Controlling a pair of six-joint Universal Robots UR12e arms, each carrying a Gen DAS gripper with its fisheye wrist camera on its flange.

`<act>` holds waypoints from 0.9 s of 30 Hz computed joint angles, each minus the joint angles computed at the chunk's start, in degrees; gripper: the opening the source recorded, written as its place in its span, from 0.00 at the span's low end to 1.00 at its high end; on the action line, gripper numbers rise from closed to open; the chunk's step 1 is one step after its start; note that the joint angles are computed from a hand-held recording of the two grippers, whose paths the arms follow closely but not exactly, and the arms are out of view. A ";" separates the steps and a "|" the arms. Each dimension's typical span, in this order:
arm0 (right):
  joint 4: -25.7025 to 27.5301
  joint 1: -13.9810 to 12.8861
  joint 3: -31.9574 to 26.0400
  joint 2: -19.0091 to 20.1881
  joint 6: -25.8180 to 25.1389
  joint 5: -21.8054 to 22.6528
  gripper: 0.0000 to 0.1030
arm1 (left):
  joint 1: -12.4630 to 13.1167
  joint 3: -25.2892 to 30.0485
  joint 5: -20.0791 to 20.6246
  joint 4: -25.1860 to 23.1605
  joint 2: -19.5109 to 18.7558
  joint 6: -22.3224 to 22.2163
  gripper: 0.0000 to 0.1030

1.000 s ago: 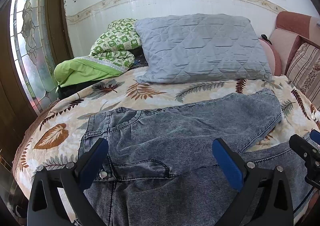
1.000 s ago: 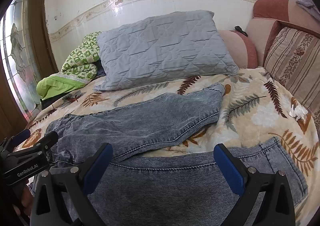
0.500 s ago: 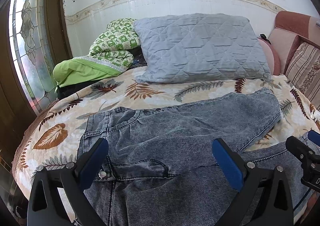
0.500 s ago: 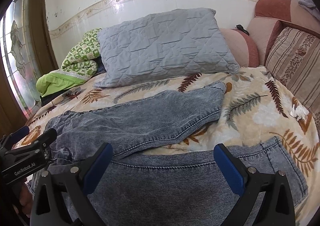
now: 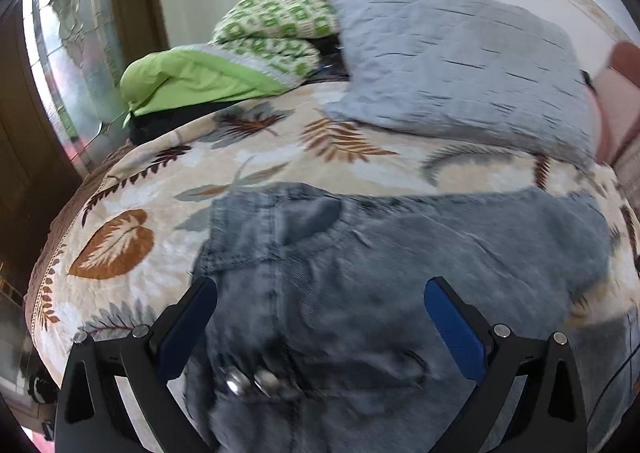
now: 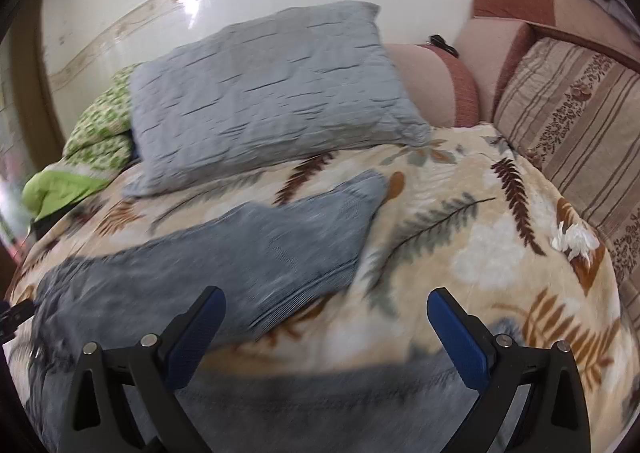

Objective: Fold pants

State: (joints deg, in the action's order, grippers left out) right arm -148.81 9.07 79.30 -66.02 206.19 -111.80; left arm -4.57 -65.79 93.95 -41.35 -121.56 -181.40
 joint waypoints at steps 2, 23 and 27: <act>0.10 -1.91 -1.42 1.07 2.16 2.40 0.99 | 0.51 3.19 2.27 -2.34 -1.89 -2.40 1.00; 20.37 -8.12 -23.65 15.83 0.40 11.53 0.78 | 5.50 20.65 -2.08 -22.82 -13.07 -16.84 1.00; 22.07 -7.95 -25.36 17.27 -1.28 11.44 0.79 | 5.45 21.07 -3.07 -22.09 -13.67 -16.90 0.99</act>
State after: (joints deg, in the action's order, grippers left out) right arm -126.74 1.12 53.94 -48.75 204.90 -100.36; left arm 0.88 -44.72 90.88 -63.44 -135.24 -198.30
